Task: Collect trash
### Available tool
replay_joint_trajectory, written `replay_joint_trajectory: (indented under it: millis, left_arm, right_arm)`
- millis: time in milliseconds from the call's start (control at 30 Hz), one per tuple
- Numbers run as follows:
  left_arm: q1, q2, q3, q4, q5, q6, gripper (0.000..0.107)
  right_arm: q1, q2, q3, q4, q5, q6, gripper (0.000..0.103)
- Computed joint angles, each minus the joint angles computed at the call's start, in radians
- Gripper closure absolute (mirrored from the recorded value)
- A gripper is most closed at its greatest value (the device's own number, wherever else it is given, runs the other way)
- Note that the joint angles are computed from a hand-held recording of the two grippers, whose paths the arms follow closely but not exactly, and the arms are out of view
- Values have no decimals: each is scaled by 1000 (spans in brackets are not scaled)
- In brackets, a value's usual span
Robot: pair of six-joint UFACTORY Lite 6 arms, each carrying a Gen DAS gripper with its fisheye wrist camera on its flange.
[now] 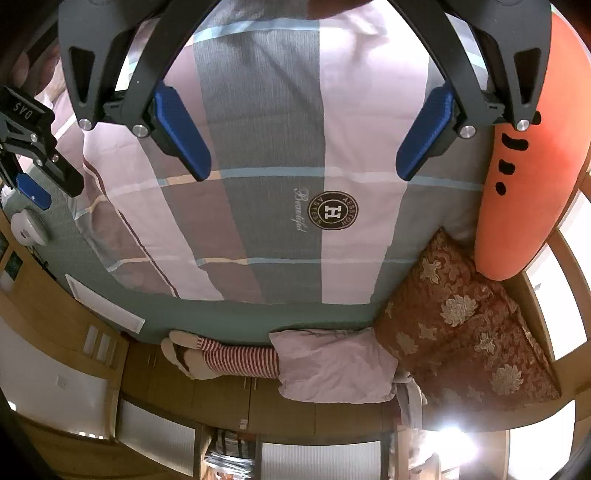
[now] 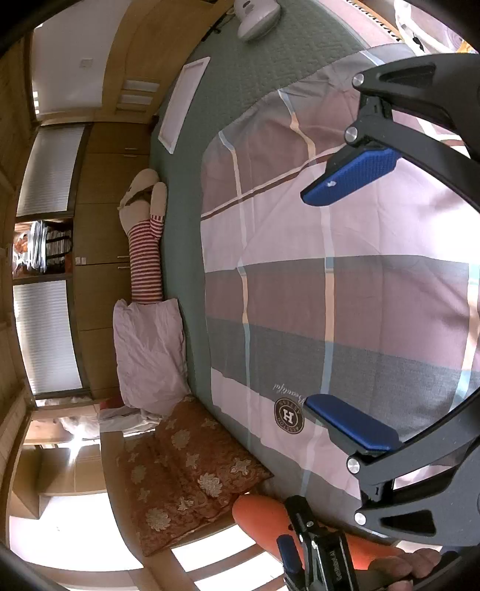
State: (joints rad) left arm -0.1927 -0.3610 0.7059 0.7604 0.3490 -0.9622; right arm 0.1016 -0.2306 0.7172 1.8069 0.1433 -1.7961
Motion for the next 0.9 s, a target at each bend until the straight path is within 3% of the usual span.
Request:
replay_joint_trajectory:
  millis: [900]
  left_arm:
    - [9, -4, -15, 6, -27, 6, 7]
  right_arm:
    - [7, 2, 0, 52, -8, -52, 3]
